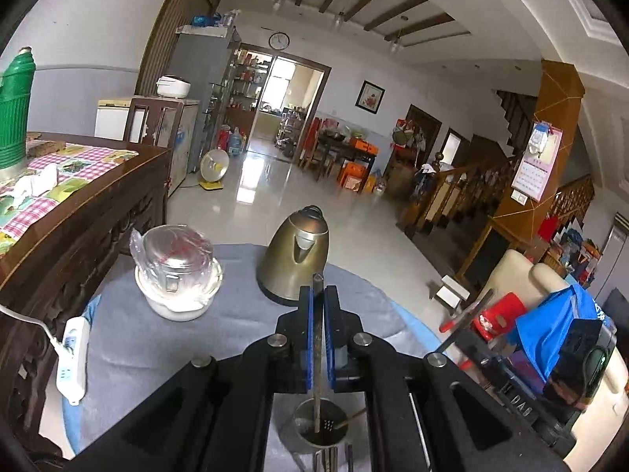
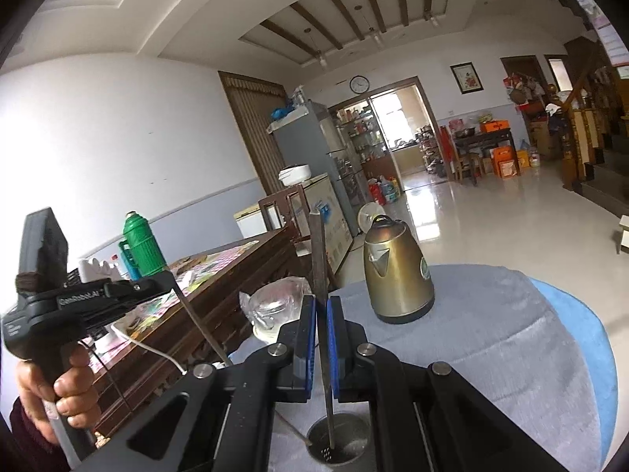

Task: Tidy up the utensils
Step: 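Lower both chopsticks into the cup and open both tools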

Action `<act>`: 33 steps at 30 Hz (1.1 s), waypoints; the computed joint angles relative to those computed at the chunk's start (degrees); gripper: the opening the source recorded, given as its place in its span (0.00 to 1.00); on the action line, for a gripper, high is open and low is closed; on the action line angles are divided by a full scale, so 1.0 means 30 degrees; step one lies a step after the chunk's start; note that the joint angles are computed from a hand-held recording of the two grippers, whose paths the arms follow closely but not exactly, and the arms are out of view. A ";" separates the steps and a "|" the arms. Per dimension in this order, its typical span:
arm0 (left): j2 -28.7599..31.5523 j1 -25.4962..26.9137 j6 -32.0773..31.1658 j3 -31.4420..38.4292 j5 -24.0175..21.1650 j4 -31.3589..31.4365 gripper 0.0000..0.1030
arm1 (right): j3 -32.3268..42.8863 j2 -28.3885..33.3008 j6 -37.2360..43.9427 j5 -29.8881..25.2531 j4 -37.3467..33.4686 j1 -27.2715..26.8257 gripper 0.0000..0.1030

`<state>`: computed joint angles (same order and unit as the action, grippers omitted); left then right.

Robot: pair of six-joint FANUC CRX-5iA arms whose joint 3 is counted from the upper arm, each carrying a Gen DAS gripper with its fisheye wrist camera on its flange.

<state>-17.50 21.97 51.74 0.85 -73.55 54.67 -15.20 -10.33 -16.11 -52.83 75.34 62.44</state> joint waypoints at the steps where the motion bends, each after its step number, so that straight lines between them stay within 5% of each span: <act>1: -0.0109 -0.0313 0.0121 -0.0177 0.0490 -0.0328 0.05 | 0.0185 0.0234 0.0237 -0.0061 -0.0133 -0.0037 0.06; 11: 0.0325 -0.1385 0.0967 -0.1312 -0.0328 -0.2400 0.07 | 0.0348 0.0428 0.2809 -0.0314 -0.3645 0.0421 0.09; 15: -0.0459 -0.0707 0.0421 -0.2128 -0.0266 -0.2111 0.34 | -0.0313 -0.0395 0.2312 0.0247 -0.3940 0.0602 0.35; 18: -0.1587 0.0342 -0.0546 -0.3296 -0.0279 -0.1365 0.39 | -0.1841 -0.1485 -0.0050 0.0282 -0.2203 0.0955 0.55; 24: -0.3737 0.2146 -0.1772 -0.5747 -0.0842 -0.1670 0.48 | -0.3909 -0.3047 -0.2380 -0.1467 -0.0611 0.2521 0.55; 33: -0.5570 0.2879 -0.1367 -0.8489 -0.2133 -0.5330 0.49 | -0.4992 -0.3409 -0.2595 -0.2994 -0.4471 0.4014 0.39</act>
